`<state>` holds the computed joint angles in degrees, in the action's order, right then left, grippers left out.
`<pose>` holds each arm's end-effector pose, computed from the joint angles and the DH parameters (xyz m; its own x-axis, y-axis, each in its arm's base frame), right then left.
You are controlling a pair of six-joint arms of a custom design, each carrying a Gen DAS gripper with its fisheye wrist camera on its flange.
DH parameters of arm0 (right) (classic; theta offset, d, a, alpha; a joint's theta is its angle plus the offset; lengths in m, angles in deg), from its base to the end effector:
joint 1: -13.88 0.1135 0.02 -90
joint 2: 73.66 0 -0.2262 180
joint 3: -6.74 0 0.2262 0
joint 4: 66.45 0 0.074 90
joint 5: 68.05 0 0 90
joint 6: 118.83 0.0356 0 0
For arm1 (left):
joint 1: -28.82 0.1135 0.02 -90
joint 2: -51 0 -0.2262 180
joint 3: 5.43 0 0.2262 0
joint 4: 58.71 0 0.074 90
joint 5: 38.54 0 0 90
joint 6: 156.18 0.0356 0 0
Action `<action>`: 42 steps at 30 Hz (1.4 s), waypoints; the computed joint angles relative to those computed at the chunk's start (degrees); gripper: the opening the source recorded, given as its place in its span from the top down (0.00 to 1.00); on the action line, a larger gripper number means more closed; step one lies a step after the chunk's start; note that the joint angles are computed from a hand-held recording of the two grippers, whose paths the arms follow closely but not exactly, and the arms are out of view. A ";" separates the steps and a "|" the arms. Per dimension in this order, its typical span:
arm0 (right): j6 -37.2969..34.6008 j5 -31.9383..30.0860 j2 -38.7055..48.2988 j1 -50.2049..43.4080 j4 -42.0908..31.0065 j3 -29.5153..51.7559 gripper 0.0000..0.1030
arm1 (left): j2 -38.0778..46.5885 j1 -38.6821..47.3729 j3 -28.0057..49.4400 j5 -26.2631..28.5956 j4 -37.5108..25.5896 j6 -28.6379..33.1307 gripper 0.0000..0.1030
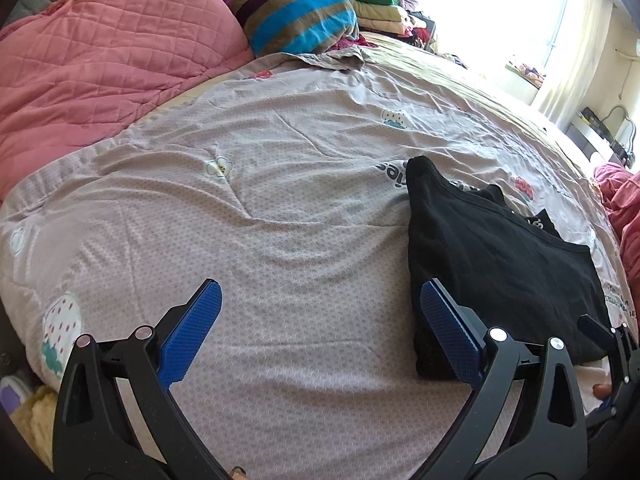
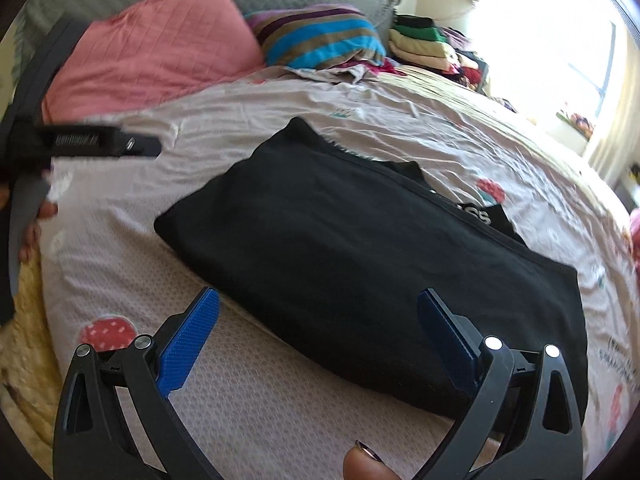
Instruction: Fold small clothes
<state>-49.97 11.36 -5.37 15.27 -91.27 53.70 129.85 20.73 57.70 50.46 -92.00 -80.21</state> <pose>0.2223 0.0119 0.1628 -0.6179 -0.3696 -0.6939 -0.4010 0.9074 -0.1262 0.2633 -0.0368 0.1914 -0.7564 -0.1373 -0.6396 -0.0557 0.9877 -0.1462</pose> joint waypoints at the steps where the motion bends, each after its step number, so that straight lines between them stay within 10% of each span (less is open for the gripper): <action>1: -0.19 0.98 0.51 0.80 0.81 -0.12 0.04 | 0.98 -0.14 0.59 -0.20 0.19 0.15 0.09; 36: -1.50 20.95 21.85 15.34 23.56 5.10 0.06 | 26.63 -2.23 22.90 1.73 -0.70 2.04 0.09; 42: -2.96 18.35 17.93 14.31 27.89 1.13 0.34 | 29.67 -2.34 26.83 4.41 -2.41 0.74 0.09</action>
<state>-52.93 29.70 12.56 29.58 -63.38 54.83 159.52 18.39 84.52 54.87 -94.42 -79.46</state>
